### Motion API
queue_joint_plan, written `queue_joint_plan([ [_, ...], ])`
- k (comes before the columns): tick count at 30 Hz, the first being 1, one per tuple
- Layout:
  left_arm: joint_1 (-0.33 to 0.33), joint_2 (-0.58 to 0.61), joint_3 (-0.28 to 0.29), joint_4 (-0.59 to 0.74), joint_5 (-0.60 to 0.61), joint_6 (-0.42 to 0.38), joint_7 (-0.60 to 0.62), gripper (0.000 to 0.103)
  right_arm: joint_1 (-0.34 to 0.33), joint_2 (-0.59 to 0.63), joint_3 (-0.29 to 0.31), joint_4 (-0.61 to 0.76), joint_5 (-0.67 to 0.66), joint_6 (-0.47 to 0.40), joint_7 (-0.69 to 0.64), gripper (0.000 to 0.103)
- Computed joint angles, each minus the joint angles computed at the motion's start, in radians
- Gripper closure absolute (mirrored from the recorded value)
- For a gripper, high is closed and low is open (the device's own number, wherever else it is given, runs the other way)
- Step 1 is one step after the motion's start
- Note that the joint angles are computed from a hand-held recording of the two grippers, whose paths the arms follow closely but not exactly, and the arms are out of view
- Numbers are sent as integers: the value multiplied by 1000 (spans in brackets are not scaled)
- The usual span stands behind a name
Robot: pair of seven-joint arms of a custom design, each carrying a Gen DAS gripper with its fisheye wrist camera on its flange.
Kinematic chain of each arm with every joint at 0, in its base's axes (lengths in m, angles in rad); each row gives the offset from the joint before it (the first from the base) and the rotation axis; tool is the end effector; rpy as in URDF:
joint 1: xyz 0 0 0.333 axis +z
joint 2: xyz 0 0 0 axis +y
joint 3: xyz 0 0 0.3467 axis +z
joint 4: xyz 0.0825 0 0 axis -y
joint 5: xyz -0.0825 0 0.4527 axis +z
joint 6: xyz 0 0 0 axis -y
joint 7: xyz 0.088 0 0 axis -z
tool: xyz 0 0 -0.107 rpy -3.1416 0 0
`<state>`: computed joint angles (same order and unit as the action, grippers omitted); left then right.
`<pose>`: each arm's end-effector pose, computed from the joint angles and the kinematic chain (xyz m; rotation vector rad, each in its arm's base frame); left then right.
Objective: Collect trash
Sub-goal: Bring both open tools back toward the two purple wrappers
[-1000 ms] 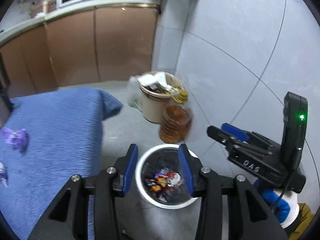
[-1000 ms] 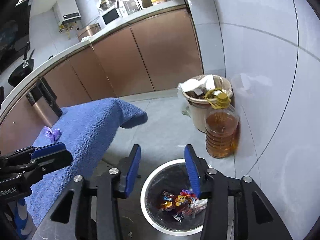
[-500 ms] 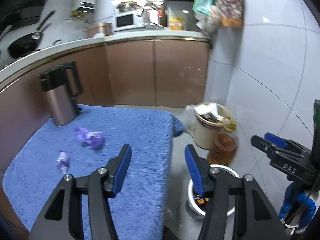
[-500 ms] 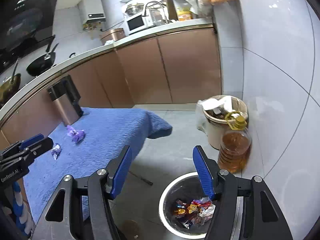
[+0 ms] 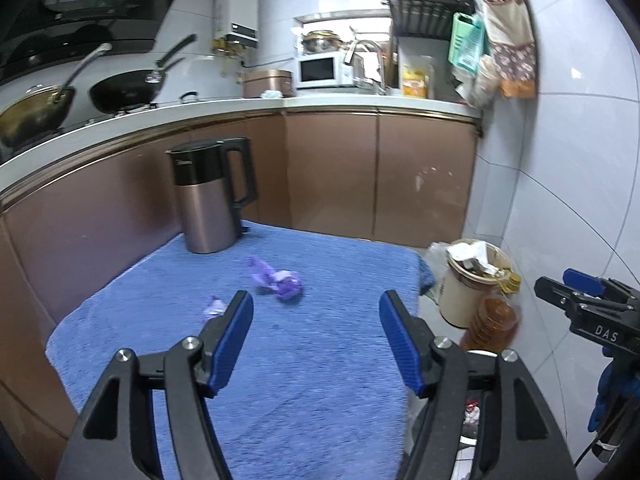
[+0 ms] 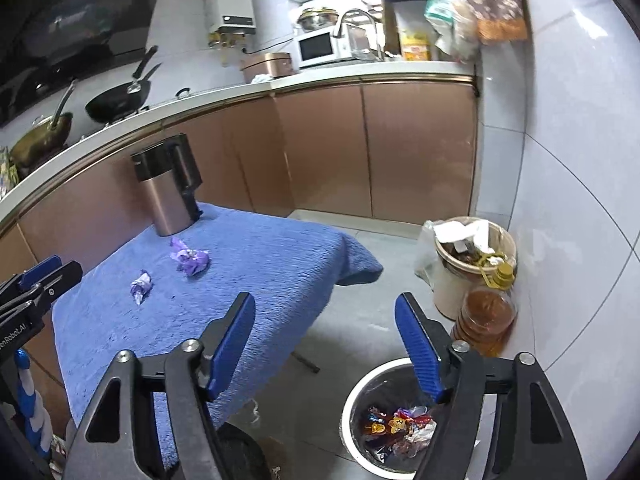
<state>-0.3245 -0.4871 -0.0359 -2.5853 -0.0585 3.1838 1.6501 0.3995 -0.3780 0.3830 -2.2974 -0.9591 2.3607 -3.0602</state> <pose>0.4495 -0.1654 0.5492 -1.2658 1.8802 -1.1015 0.3759 0.3810 0.5406 -1.3823 1.8386 -0.8848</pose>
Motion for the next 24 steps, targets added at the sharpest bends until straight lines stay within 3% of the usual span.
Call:
queue_joint_plan([
  [15, 131, -70, 39, -91, 8, 67, -34, 36, 87, 174, -17, 202, -59, -62, -82, 18],
  [24, 205, -72, 35, -121, 32, 142, -76, 36, 158, 262, -44, 310, -119, -124, -135, 1],
])
